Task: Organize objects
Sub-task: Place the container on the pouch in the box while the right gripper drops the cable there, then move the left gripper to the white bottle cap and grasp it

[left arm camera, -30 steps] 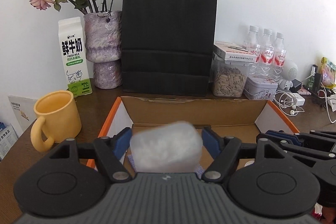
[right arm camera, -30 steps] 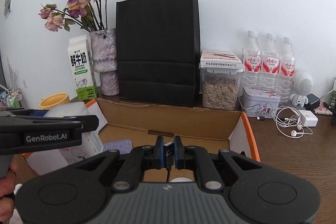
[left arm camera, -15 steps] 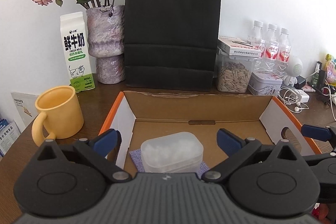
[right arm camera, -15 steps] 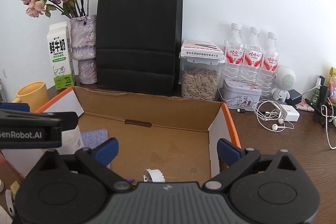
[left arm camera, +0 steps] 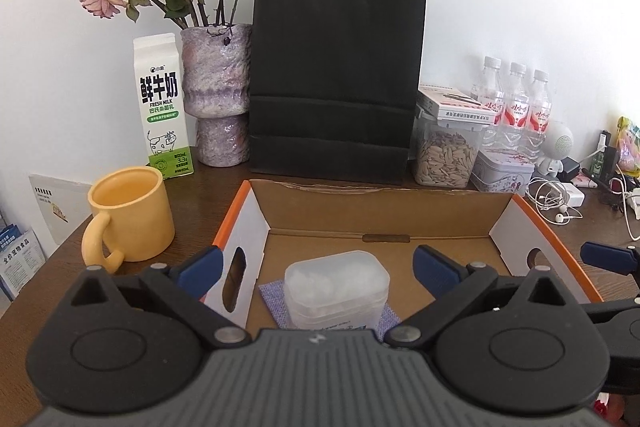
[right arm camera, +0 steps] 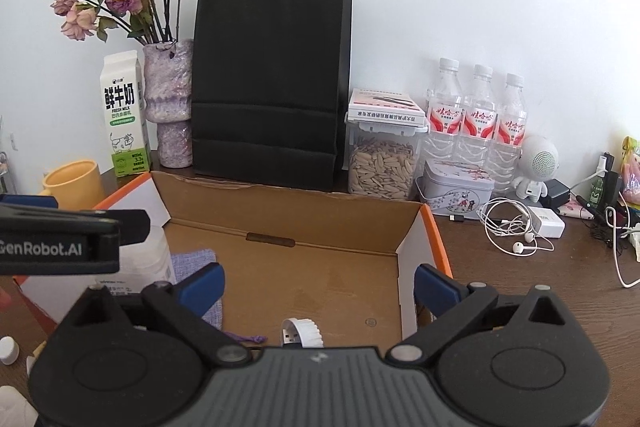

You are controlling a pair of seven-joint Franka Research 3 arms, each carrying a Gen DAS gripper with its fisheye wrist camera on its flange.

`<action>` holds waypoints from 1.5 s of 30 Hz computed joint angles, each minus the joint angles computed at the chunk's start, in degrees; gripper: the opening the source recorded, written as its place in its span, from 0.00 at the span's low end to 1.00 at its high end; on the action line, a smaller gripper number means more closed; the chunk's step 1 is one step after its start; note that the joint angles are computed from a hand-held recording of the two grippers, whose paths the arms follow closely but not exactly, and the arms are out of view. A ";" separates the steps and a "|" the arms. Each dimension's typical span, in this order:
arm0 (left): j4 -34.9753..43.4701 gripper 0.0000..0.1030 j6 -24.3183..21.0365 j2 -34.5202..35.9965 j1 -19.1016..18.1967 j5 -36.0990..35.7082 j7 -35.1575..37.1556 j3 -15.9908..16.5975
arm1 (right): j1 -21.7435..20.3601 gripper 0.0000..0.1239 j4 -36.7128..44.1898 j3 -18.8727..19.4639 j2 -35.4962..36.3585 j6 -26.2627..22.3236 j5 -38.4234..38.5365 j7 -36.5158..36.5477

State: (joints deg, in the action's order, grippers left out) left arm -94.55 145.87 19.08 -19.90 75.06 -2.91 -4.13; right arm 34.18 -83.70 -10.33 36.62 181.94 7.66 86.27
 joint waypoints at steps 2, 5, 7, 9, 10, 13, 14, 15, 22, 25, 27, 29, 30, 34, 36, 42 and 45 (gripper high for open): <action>-1.58 1.00 -0.31 -1.34 -0.36 1.04 -1.36 -0.01 | 0.77 0.82 -2.74 -0.69 -1.68 1.58 0.10 0.02; -4.53 1.00 -1.05 -3.72 -0.47 2.74 -3.79 -0.66 | 1.45 0.82 -6.89 -0.82 -4.43 3.84 0.99 -0.81; -6.72 1.00 -1.23 -5.43 -0.10 3.07 -4.98 -1.45 | 1.75 0.82 -10.15 -0.58 -6.58 5.66 2.11 -1.72; -8.63 1.00 -1.56 -6.96 0.28 3.57 -5.79 -2.29 | 1.46 0.82 -13.41 0.40 -8.82 7.16 3.42 -3.23; -9.82 1.00 -2.01 -7.96 0.40 3.82 -6.29 -2.74 | 1.48 0.82 -15.10 0.73 -9.97 7.83 4.06 -4.05; -12.95 1.00 -2.77 -10.54 1.16 3.82 -7.33 -4.07 | 3.11 0.82 -19.24 -0.11 -12.77 9.43 6.42 -6.31; -13.97 1.00 -3.10 -11.40 1.41 3.73 -7.58 -4.52 | 3.40 0.83 -20.76 -0.06 -13.82 10.03 7.17 -7.10; -15.07 1.00 -3.42 -12.33 1.66 3.76 -7.89 -4.94 | 3.73 0.83 -22.39 -0.02 -14.98 10.66 7.95 -7.92; -22.37 1.00 -5.25 -18.87 3.49 3.07 -9.34 -7.89 | 6.26 0.83 -31.18 0.10 -21.49 13.55 14.00 -14.15; -25.32 1.00 -6.04 -21.51 4.22 2.28 -9.86 -9.07 | 6.52 0.83 -34.50 1.08 -23.99 14.67 16.74 -16.79; -27.19 1.00 -6.34 -23.07 4.69 1.54 -9.85 -9.77 | 6.25 0.83 -36.40 2.15 -25.42 15.32 18.50 -18.58; -29.11 1.00 -6.64 -24.57 5.10 0.70 -9.83 -10.42 | 5.70 0.83 -38.15 3.47 -26.73 15.81 20.18 -20.18; -30.08 1.00 -6.77 -25.27 5.28 0.14 -9.75 -10.71 | 5.42 0.83 -38.82 4.10 -27.21 16.03 21.00 -20.94; -33.31 1.00 -6.88 -27.44 6.02 -1.79 -9.32 -11.58 | 4.49 0.83 -41.25 6.32 -28.99 16.52 24.52 -23.99; -34.74 1.00 -6.89 -28.35 6.36 -2.53 -9.07 -11.90 | 3.93 0.83 -42.05 7.38 -29.56 16.68 26.34 -25.47; -38.35 1.00 -5.85 -30.57 7.73 -3.91 -8.55 -12.19 | 1.78 0.83 -43.16 10.30 -30.20 16.83 31.63 -29.89; -39.22 1.00 -5.76 -30.83 8.47 -4.61 -8.06 -12.18 | 1.90 0.83 -42.09 10.71 -29.63 16.36 36.41 -34.07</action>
State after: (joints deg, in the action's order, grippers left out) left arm -133.77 140.11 -11.75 -11.43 70.45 -10.97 -16.31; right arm 36.07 -125.79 0.37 6.99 198.30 44.07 52.21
